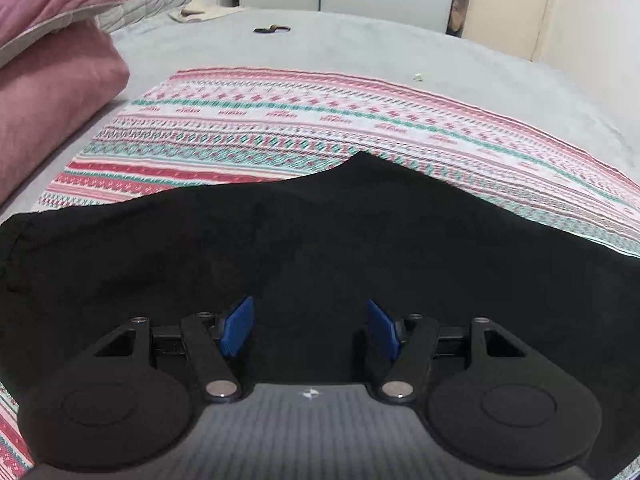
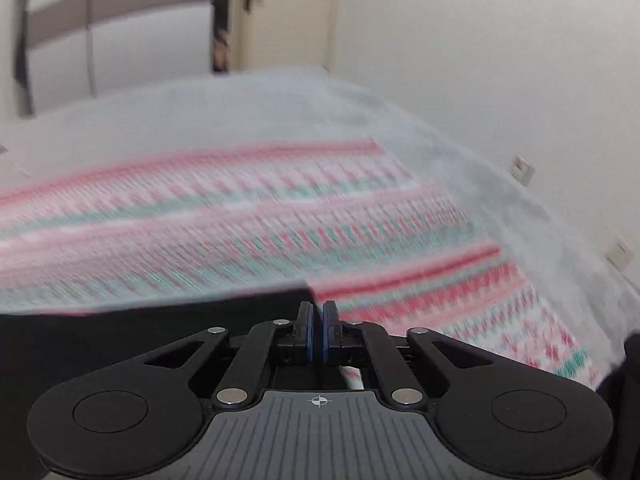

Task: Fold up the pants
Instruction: 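Release the pants and smooth the folded fabric flat with both grippers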

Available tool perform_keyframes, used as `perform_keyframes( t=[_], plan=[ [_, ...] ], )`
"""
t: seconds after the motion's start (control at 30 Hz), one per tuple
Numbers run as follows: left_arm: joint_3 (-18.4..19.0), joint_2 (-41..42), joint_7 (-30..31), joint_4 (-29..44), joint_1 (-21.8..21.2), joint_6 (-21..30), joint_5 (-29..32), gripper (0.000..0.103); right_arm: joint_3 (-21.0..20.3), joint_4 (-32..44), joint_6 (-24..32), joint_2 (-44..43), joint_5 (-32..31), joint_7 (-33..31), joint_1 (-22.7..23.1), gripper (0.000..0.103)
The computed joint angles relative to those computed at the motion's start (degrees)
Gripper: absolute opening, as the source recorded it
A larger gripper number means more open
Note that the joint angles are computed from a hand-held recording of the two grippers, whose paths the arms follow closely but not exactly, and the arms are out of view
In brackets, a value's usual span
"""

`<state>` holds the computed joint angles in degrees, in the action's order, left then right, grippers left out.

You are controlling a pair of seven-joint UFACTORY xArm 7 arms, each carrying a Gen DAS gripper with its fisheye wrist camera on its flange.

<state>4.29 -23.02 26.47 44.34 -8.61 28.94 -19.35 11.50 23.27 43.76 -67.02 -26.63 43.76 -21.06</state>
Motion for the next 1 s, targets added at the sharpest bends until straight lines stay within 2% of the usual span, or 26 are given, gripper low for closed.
perform_keyframes(
  t=[0.07,0.17,0.23,0.3,0.4,0.43,0.5,0.6,0.63,0.7,0.73,0.8,0.83,0.9,0.93,1.0],
  plan=[
    [-1.3,-1.4,-2.1,-0.9,0.2,0.8,0.7,0.087,0.3,2.4,1.4,2.9,1.5,-0.9,1.6,0.013],
    [-1.2,-1.6,-4.6,-0.6,-1.1,3.7,-0.9,0.088,-0.8,4.5,2.5,6.2,6.0,-3.1,7.8,0.013],
    [-1.3,-2.2,-4.9,-1.0,-1.9,4.7,-1.9,0.09,1.3,6.0,3.2,8.7,7.3,-4.8,11.6,0.017],
    [-2.1,-3.1,-5.3,-2.0,-2.3,4.6,-1.5,0.09,2.7,7.8,3.3,12.5,9.2,-7.7,17.0,0.018],
    [-2.4,-3.4,-4.8,-3.2,-3.0,5.2,-0.7,0.09,2.2,10.5,2.8,19.1,14.1,-13.0,25.9,0.02],
    [-2.6,-3.6,-5.3,-3.6,-2.9,5.6,-0.3,0.09,2.5,11.4,3.2,21.1,14.9,-14.4,27.7,0.02],
    [-2.7,-2.8,-5.6,-3.7,-2.7,5.8,0.3,0.09,3.9,11.7,2.5,23.0,13.2,-14.2,27.2,0.021],
    [-4.5,-2.8,-6.2,-5.2,-1.4,3.0,4.0,0.092,2.1,9.8,1.5,21.0,13.7,-9.5,24.3,0.026],
    [-5.1,-2.9,-6.8,-5.6,-1.0,2.0,5.5,0.094,4.0,10.3,3.9,20.7,11.6,-7.1,21.7,0.026],
    [-4.9,-3.0,-7.3,-5.8,-1.4,1.6,6.0,0.094,10.0,12.1,12.3,20.3,3.9,-2.6,16.1,0.042],
    [-4.4,-2.9,-7.5,-5.5,-1.7,2.0,5.8,0.094,11.1,12.8,15.6,20.1,2.5,-1.1,15.6,0.048],
    [-4.2,-3.0,-8.0,-5.3,-2.1,2.3,5.4,0.094,10.5,14.8,21.4,18.8,3.8,1.5,16.7,0.044],
    [-4.4,-3.6,-8.4,-5.5,-2.2,2.1,5.6,0.094,10.1,14.9,22.1,16.9,4.5,3.2,17.9,0.045],
    [-4.0,-5.2,-7.9,-6.1,-3.2,1.8,5.0,0.094,8.9,14.3,20.3,12.1,7.2,6.8,21.7,0.045],
    [-3.8,-6.2,-7.3,-6.5,-4.0,1.6,4.6,0.094,8.3,13.7,18.8,10.2,9.4,8.4,23.6,0.048],
    [-3.9,-6.8,-6.8,-7.3,-5.1,0.0,4.2,0.098,7.6,12.6,17.5,8.8,14.0,9.8,27.2,0.048]
  ],
)
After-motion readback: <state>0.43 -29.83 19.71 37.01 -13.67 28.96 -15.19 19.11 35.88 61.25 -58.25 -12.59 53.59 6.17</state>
